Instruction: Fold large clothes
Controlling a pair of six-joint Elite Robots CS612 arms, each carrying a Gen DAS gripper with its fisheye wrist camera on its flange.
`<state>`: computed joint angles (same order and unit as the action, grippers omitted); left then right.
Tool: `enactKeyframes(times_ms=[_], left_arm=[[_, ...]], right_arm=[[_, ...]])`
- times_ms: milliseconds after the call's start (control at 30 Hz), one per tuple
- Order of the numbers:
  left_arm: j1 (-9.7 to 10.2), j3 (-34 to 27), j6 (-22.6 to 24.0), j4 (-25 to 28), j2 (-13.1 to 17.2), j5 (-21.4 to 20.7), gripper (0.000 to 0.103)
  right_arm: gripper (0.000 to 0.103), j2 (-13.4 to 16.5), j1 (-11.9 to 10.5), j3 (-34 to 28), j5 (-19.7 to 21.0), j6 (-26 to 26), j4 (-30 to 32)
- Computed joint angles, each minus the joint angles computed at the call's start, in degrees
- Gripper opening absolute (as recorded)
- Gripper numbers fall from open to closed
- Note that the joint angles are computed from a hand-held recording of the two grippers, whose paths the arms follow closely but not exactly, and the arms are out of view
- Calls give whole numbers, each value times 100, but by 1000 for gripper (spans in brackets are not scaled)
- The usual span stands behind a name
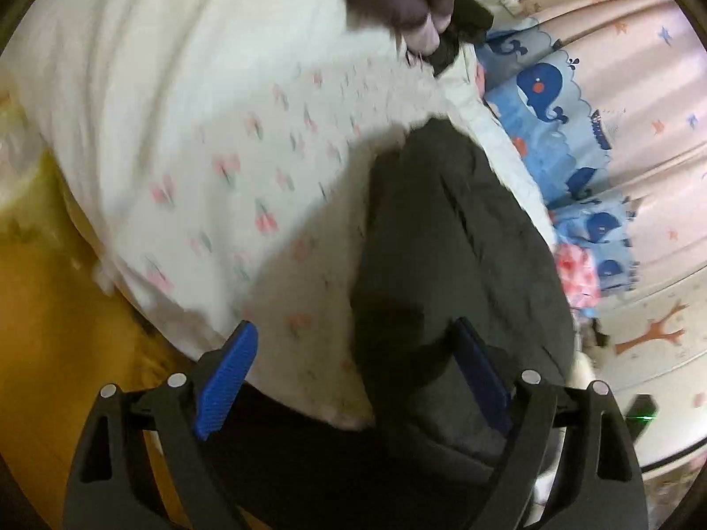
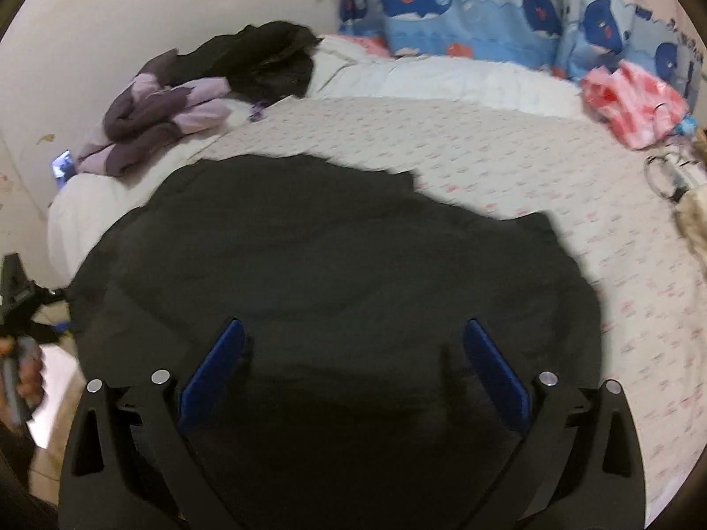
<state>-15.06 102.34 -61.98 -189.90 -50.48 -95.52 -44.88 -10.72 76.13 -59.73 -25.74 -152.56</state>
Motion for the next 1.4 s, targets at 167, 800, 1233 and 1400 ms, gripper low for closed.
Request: enactKeyframes(times_ms=[167, 800, 1233, 1400], left_arm=[[-9, -604, -114, 12, 485, -1073, 86], [-178, -898, 60, -365, 542, -446, 82], [-160, -769, -200, -71, 494, -201, 80], [-183, -831, -335, 0, 520, -90, 80]], right_arm=[[96, -77, 318, 114, -1063, -800, 539], [96, 431, 509, -709, -1253, 35, 63], [96, 189, 354, -372, -668, 80, -421], [96, 953, 674, -1828, -1939, 399, 8]])
